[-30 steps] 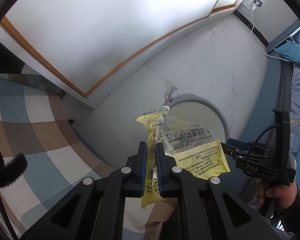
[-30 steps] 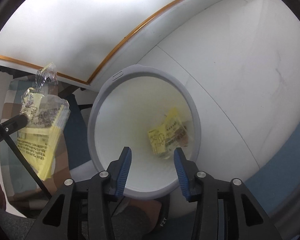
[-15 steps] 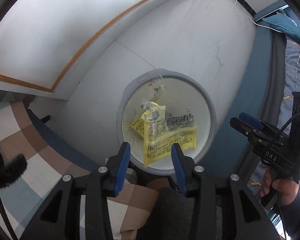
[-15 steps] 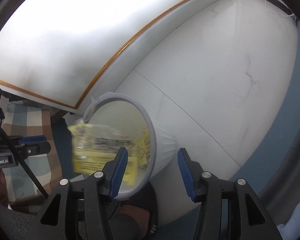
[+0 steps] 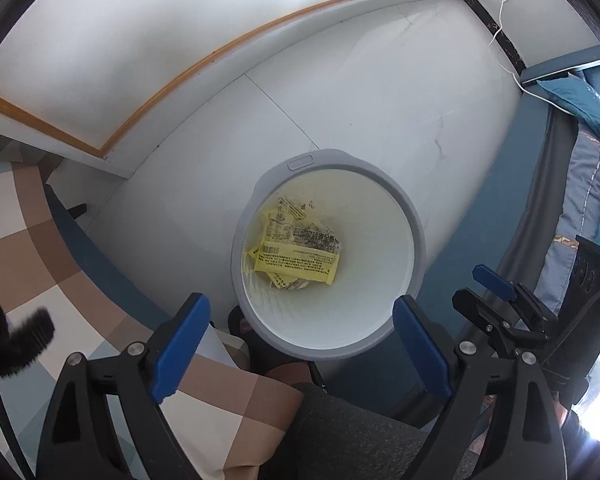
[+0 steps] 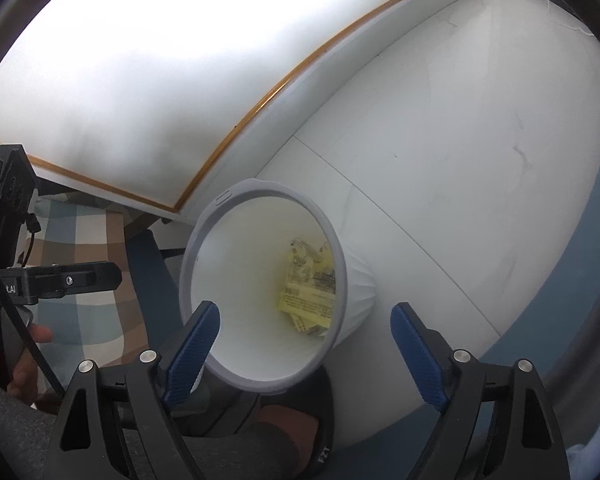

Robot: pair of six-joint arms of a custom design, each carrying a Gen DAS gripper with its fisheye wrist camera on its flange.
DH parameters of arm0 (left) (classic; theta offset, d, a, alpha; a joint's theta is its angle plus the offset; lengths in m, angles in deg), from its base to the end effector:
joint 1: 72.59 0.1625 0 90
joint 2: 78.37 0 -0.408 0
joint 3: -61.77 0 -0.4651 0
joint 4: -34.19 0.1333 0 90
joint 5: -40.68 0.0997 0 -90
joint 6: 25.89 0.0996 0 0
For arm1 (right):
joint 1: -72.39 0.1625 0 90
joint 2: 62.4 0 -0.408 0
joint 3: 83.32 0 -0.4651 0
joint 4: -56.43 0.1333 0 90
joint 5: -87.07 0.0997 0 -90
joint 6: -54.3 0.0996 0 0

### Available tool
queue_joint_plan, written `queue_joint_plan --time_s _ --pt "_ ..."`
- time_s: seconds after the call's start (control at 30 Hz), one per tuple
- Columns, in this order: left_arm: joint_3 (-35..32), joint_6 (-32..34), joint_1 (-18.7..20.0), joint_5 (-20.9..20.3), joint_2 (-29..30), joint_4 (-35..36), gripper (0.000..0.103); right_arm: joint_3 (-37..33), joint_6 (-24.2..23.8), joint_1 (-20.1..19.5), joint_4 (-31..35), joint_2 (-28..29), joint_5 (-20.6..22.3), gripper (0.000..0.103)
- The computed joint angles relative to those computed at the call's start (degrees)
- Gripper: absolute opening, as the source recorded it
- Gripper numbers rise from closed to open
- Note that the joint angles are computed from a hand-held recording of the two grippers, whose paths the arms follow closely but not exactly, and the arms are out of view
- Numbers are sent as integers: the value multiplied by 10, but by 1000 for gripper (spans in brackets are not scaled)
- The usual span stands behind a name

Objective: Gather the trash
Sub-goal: 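Move both tools back toward the table of remaining trash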

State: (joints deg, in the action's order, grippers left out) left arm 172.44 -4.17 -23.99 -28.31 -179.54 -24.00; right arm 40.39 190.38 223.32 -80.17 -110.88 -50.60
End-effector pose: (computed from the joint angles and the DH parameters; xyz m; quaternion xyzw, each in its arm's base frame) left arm -0.1332 -0.4067 0.3504 0.5363 0.7503 0.3126 0.2274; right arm 0.4174 -0.1638 -0.0884 -0.4613 -0.7634 0.4207 0.1658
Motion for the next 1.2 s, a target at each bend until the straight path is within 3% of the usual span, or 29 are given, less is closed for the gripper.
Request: queue_joint_plan --time_s 0.3,0.43,0.7,0.93,1.2 --pt "-6 18 -7 1 -36 -41 91 -11 -5 12 12 -8 -18 92" --pt "-17 28 -2 5 -50 -87 91 -34 9 24 73 -15 -34 101" --pt "-65 42 14 -13 -57 -158 91 -96 16 40 212 -29 -57 103" --pt "-133 36 45 -48 -48 -206 91 -206 64 54 422 -16 -102 103" --pt "-224 72 103 -74 -24 -263 91 -409 133 60 704 64 -163 103"
